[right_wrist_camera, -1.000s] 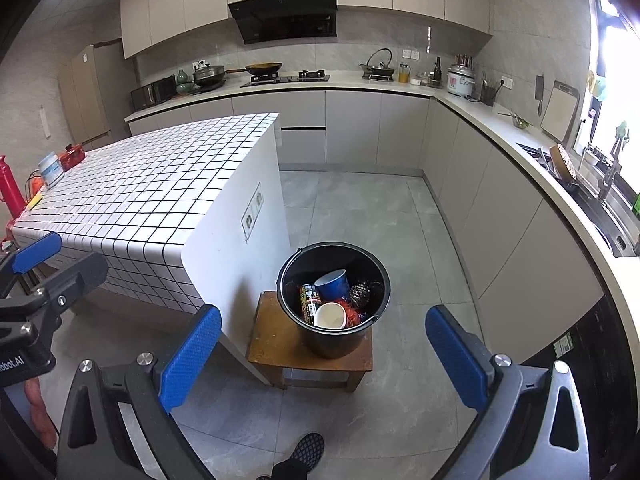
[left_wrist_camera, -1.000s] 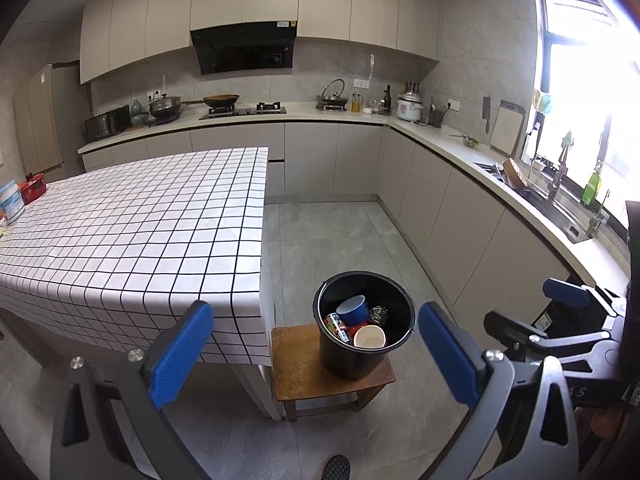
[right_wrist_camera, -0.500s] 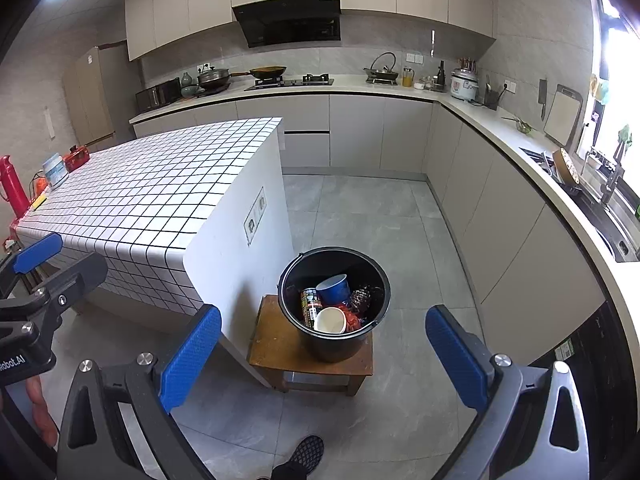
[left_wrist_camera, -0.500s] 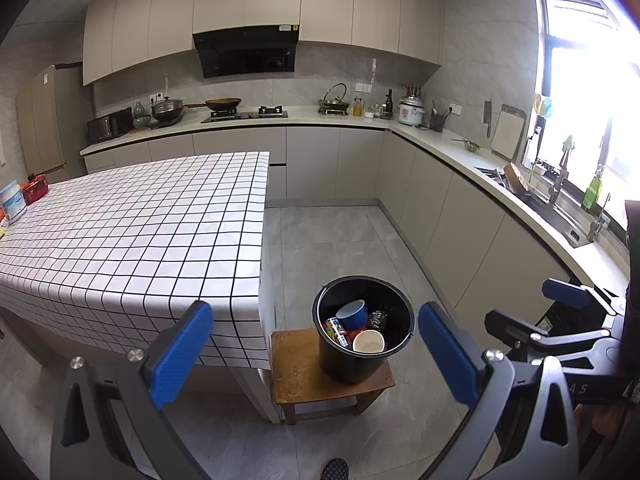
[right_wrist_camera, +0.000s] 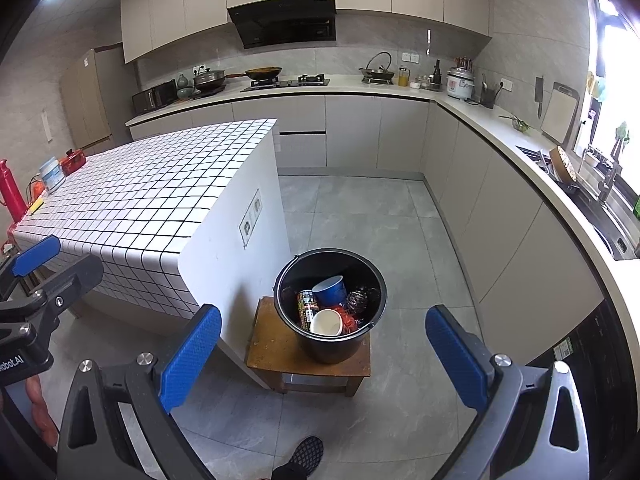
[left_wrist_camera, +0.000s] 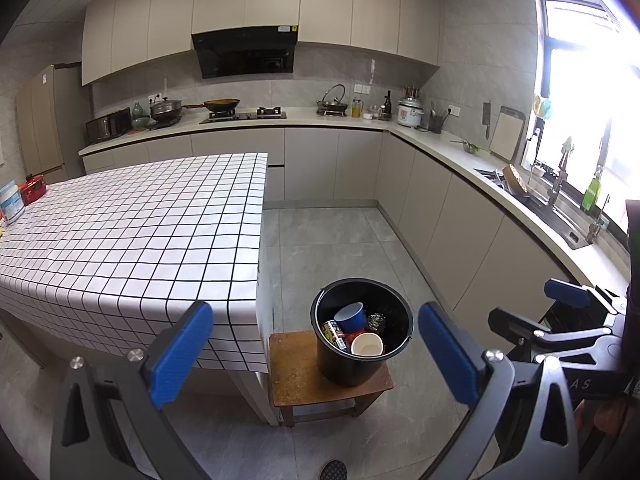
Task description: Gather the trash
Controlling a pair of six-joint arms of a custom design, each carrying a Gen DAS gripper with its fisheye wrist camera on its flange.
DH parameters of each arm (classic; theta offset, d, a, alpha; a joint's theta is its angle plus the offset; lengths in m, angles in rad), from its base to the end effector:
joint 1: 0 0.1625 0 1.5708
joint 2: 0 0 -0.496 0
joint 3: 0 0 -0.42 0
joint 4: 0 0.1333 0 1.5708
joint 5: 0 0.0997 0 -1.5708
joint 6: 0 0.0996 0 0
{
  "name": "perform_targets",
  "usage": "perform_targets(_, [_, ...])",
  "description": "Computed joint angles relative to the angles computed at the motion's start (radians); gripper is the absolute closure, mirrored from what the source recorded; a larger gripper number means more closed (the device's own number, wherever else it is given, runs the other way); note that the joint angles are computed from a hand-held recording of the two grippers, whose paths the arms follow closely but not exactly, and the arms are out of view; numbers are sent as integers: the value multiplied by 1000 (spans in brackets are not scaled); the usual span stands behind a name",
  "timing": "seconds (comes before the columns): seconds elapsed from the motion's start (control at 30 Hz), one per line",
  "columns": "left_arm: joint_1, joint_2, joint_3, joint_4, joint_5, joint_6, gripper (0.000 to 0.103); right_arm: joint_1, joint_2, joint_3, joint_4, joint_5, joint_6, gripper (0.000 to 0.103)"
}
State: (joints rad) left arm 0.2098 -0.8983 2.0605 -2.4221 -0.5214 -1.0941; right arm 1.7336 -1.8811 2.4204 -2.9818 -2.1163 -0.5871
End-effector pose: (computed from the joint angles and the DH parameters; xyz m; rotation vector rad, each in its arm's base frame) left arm -0.4977 -0.3306 0.0873 0.5079 2.2302 -1.1214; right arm 0.1354 -0.3206 0.4406 0.5610 -2.2398 0.9076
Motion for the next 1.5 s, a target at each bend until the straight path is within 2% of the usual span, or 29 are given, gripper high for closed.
perform_targets(1.23, [1,-4,0,-32,-11,37,0,-9,-3,-10,-6,11,-7,0])
perform_targets(1.4, [7,-10,14,-78,-26,57,0,-9,-6,-11,-3,7,-6,0])
perform_targets(1.5, [2,-12,42,-168,-12,96,0,-9,-5,-12,-4,3,-5,0])
